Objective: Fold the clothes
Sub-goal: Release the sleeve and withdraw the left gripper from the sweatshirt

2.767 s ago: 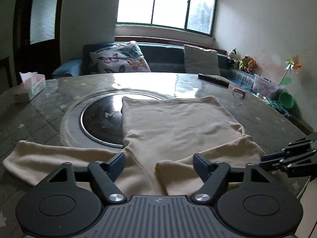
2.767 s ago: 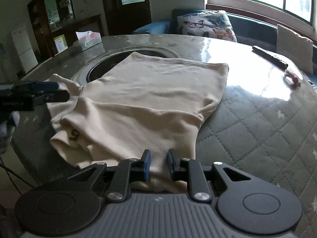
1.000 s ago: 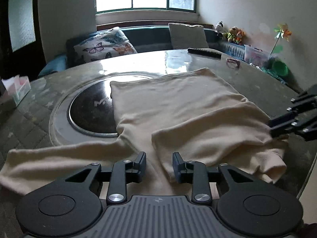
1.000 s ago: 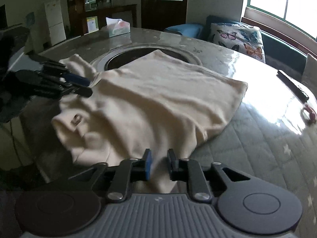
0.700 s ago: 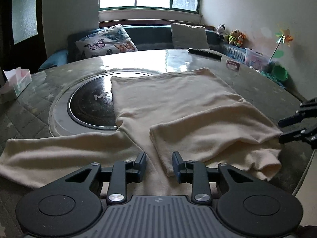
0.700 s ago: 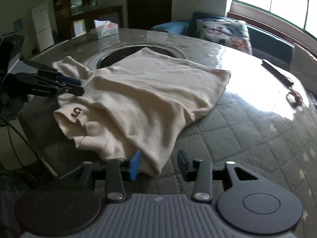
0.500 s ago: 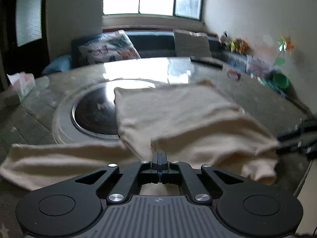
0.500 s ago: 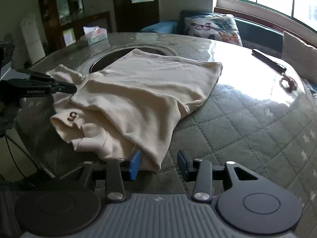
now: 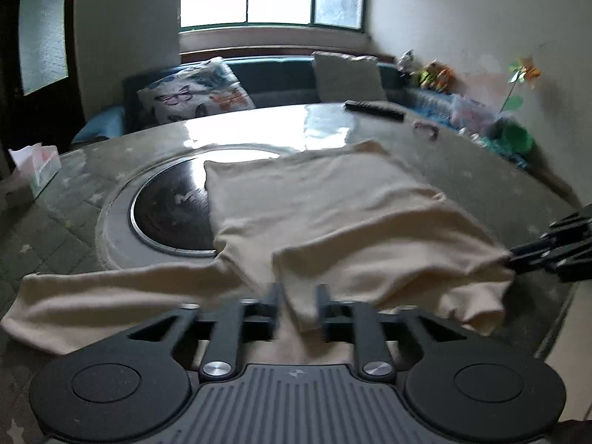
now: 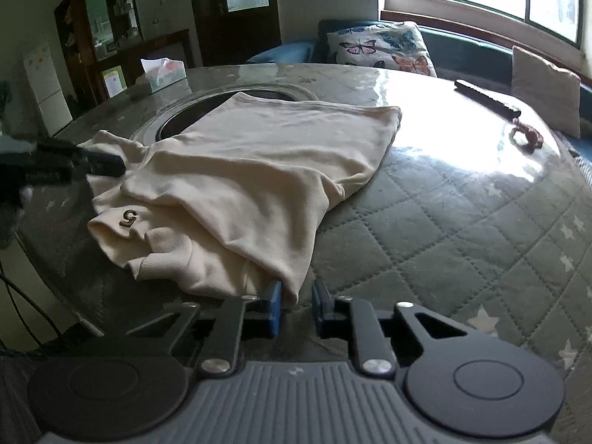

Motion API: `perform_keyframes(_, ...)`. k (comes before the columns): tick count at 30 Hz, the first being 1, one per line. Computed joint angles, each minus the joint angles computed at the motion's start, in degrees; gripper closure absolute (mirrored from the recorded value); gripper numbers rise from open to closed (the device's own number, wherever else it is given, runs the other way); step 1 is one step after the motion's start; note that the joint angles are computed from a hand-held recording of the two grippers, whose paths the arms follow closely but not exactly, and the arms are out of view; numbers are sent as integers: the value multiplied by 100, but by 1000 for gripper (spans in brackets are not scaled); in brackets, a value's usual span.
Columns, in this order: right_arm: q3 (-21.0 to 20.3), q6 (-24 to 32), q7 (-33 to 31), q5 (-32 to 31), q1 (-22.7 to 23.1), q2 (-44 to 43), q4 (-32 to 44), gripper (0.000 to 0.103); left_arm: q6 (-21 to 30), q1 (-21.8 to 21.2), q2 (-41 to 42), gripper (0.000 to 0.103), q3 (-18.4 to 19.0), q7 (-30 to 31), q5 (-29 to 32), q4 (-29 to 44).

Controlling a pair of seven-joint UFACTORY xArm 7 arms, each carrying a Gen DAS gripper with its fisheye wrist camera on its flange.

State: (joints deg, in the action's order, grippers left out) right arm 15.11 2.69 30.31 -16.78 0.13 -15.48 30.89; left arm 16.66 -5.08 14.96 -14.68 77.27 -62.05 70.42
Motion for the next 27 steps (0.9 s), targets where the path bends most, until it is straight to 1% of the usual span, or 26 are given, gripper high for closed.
perform_keyframes(1,-7,-15,11,13,5,11,-1,87,-4,3,10,67,-7,36,-8,-20)
perform_keyframes(4,-24,-57,2,38,34,-8,-14,87,92,-23,93,67,34,-135,203,11)
perform_keyframes(5,6,-67,20,28,5,-14,-15,87,124,-24,122,69,39,-195,277,23)
perform_keyframes(6,36,-78,38,16,-27,0,-10,87,59,-7,147,72,-5,-127,232,20)
perform_keyframes(7,65,-89,59,2,-58,15,-5,88,-12,10,172,81,-52,-47,175,17)
perform_keyframes(8,128,-105,107,-39,-125,25,0,93,-6,40,156,99,-82,-25,133,20)
perform_keyframes(9,192,-119,159,-84,-195,34,5,97,7,61,138,101,-102,-5,90,25)
perform_keyframes(10,255,-134,215,-134,-264,44,10,98,22,76,119,101,-114,15,44,30)
perform_keyframes(13,595,-176,479,-409,-634,-91,-20,99,18,173,-32,102,-178,432,-489,48)
perform_keyframes(16,601,-147,467,-461,-609,-188,-48,99,112,143,-155,102,-63,699,-925,105)
perform_keyframes(19,411,-84,308,-376,-350,-104,-65,99,57,-49,-72,102,155,320,-503,113)
perform_keyframes(21,4,-46,-34,-148,110,-95,-96,98,109,-116,8,101,270,-188,-23,130)
perform_keyframes(22,-180,2,-218,-15,323,-131,-108,96,44,-122,49,101,268,-308,118,133)
perform_keyframes(24,-782,60,-771,483,973,-235,-141,94,-15,-95,92,99,242,-539,393,123)
perform_keyframes(25,-863,80,-933,612,1056,-289,-131,94,-50,-53,80,97,195,-559,443,106)
perform_keyframes(26,-917,99,-1076,722,1111,-340,-116,94,-86,-18,66,97,155,-574,485,88)
perform_keyframes(27,-823,90,-1118,723,993,-369,-86,94,-183,36,46,97,71,-454,409,65)
